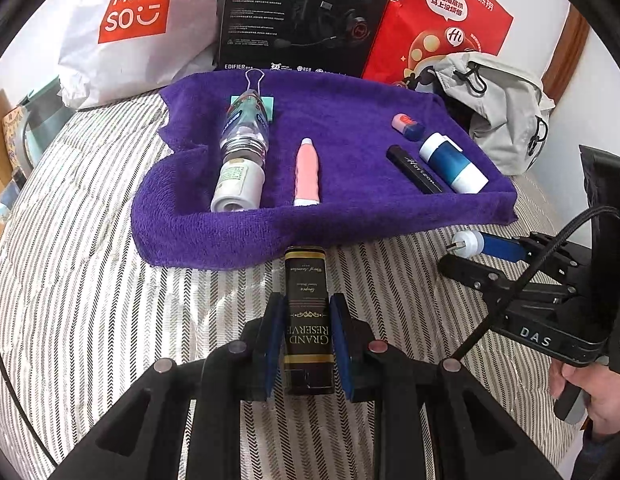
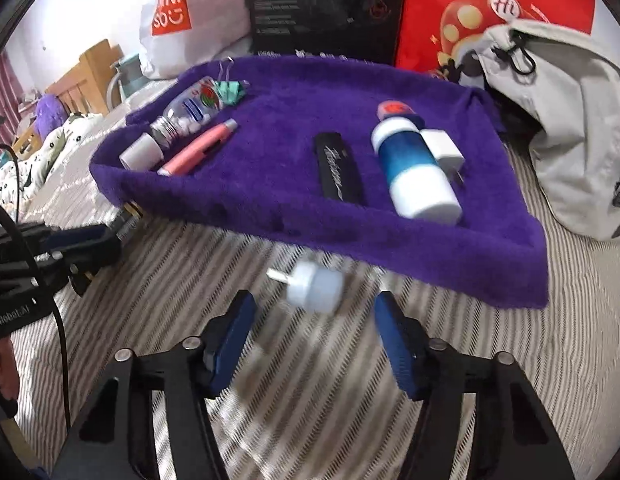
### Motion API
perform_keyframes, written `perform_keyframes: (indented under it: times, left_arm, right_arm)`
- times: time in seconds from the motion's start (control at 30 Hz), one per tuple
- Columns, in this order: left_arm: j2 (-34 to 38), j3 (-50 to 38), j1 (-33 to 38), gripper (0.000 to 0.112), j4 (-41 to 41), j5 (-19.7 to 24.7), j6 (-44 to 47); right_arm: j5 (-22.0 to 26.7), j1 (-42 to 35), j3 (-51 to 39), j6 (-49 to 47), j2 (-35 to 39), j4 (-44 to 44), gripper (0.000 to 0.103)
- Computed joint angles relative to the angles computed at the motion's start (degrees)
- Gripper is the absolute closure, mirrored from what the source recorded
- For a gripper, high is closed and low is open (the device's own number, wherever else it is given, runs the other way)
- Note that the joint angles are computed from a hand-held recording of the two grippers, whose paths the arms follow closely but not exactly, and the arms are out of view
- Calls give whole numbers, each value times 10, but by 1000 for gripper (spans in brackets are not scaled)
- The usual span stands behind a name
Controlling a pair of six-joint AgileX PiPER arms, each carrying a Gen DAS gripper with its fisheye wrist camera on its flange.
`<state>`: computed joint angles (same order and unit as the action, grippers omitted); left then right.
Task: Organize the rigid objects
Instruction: 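Grasp the white USB light with the right tool while the left tool lifts the box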
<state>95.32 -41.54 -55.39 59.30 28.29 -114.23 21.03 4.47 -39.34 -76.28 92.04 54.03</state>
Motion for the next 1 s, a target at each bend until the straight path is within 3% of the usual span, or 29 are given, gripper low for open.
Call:
perform_keyframes:
  times: [0.13, 0.33, 0.67, 1.0]
  left_arm:
    - [-2, 5, 0, 90, 10, -2, -10]
    - [-11, 10, -5, 90, 14, 2, -18]
    - [-35, -24, -6, 89, -61, 39, 77]
    - [-56, -28, -15, 94, -77, 56, 95]
  right_arm:
    - [-2, -2, 3, -35, -2, 37, 67]
    - [39, -21, -16, -5, 3, 3, 67]
    - [101, -68, -20, -15, -10, -5, 67]
    - [147, -101, -33, -13, -30, -34, 67]
